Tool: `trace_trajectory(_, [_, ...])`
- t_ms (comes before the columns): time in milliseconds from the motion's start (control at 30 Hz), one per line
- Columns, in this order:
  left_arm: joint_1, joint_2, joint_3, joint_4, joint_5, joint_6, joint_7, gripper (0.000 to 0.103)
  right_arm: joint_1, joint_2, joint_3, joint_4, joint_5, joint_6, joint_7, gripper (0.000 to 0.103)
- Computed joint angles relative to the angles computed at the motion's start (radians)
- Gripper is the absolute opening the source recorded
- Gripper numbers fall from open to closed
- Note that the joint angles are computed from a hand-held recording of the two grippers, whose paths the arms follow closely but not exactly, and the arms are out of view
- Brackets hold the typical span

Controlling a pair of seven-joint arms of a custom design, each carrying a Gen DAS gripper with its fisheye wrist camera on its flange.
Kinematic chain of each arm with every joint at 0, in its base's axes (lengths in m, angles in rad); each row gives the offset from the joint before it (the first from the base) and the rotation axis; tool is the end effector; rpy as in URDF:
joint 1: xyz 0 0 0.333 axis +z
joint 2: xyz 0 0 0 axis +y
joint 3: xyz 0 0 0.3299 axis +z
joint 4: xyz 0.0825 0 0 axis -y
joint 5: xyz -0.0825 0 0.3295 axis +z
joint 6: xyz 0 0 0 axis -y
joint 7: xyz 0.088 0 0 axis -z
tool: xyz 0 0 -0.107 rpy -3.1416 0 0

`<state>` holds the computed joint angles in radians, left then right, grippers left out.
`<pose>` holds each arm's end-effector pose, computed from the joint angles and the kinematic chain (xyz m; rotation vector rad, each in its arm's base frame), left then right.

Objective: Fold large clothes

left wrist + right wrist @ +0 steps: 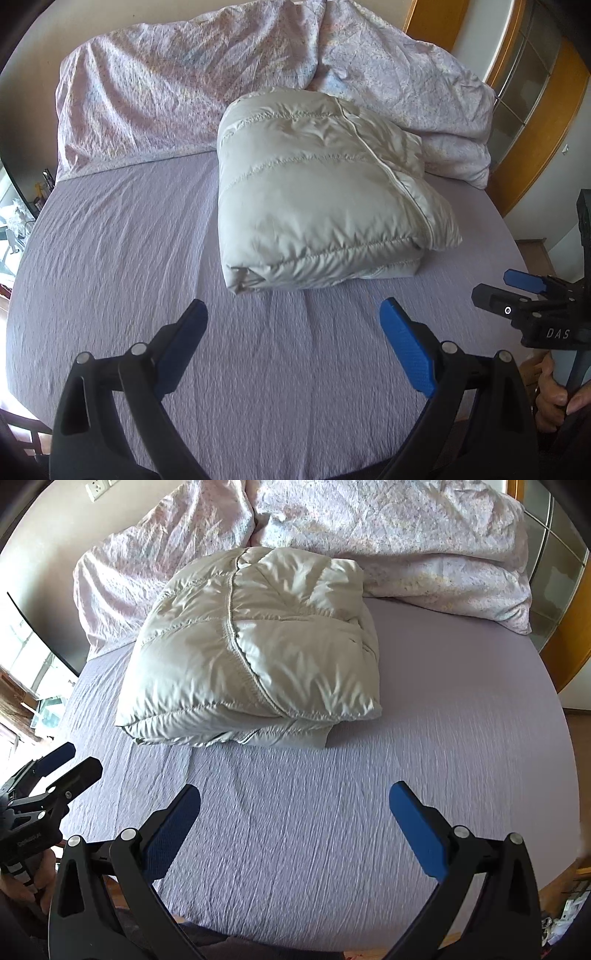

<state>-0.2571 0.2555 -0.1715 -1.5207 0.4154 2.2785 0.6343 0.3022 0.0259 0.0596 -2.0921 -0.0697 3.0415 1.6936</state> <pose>0.5838 -0.2397 0.5971 -2.1874 1.5555 -0.6409 0.5160 0.2006 0.5652 -1.8496 1.3581 -0.6291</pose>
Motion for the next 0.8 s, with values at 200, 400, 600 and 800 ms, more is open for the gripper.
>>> trace_trajectory(200, [-0.002,-0.023,-0.006,-0.031,-0.005,0.008,-0.012,0.094,-0.001,-0.021,0.01,-0.038,0.02,0.021,-0.011,0.102])
trace_trajectory(400, [-0.006,-0.033,-0.009,-0.047,0.0,0.013,-0.029,0.094,-0.003,-0.029,0.02,-0.054,0.058,0.04,-0.035,0.102])
trace_trajectory(600, [-0.003,-0.036,-0.011,-0.058,-0.012,0.021,-0.041,0.094,-0.001,-0.028,0.024,-0.06,0.115,0.054,-0.073,0.102])
trace_trajectory(800, [-0.004,-0.038,-0.011,-0.065,-0.01,0.03,-0.051,0.094,0.007,-0.027,0.028,-0.06,0.196,0.06,-0.146,0.102])
